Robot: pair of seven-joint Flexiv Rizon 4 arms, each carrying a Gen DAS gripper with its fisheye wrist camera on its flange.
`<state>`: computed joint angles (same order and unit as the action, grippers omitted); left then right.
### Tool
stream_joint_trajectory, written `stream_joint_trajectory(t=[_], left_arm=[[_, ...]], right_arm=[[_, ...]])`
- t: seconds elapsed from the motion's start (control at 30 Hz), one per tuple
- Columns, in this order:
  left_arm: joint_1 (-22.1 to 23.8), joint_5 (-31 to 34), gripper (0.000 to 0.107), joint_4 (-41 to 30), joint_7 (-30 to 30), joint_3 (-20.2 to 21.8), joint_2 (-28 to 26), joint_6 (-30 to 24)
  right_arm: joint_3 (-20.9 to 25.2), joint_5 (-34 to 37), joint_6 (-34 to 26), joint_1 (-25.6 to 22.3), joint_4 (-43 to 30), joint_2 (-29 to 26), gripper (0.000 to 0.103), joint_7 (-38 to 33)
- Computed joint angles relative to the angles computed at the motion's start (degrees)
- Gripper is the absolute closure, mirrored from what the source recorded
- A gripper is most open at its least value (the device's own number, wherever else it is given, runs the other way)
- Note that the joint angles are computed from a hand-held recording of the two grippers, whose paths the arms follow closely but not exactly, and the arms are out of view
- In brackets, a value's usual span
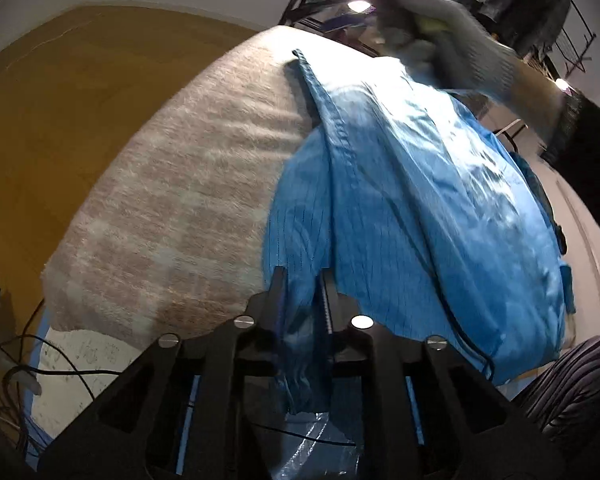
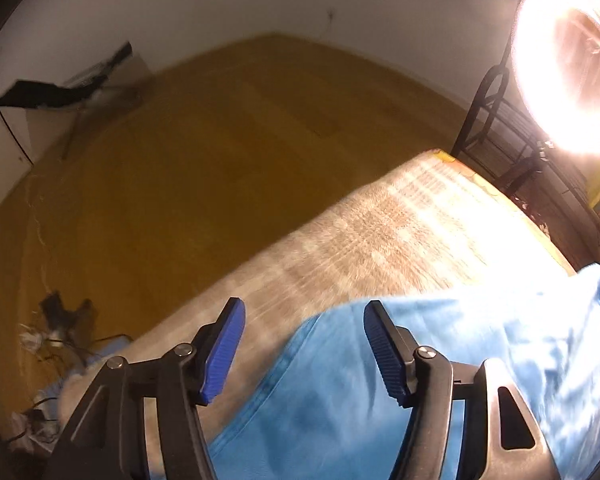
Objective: Fold large clothes
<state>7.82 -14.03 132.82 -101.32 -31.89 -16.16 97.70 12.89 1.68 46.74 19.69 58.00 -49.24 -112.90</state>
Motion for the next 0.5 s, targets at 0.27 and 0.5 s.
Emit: stream_joint_trajectory(t=[0.27,0.5], left_arm=[[6.88,11.32,0.105,0.86,-7.87,-5.32,-7.96,14.26],[5.30,16.55,0.106,1.79,-11.97,-0.70,-6.54,17.13]], right_arm=[[-5.99,-8.03,0.60,3.52,0.57,-3.51,0.080,0.35],[-4.83,-9.90,11.53,-0.20,13.62,3.79,0.103,-0.11]])
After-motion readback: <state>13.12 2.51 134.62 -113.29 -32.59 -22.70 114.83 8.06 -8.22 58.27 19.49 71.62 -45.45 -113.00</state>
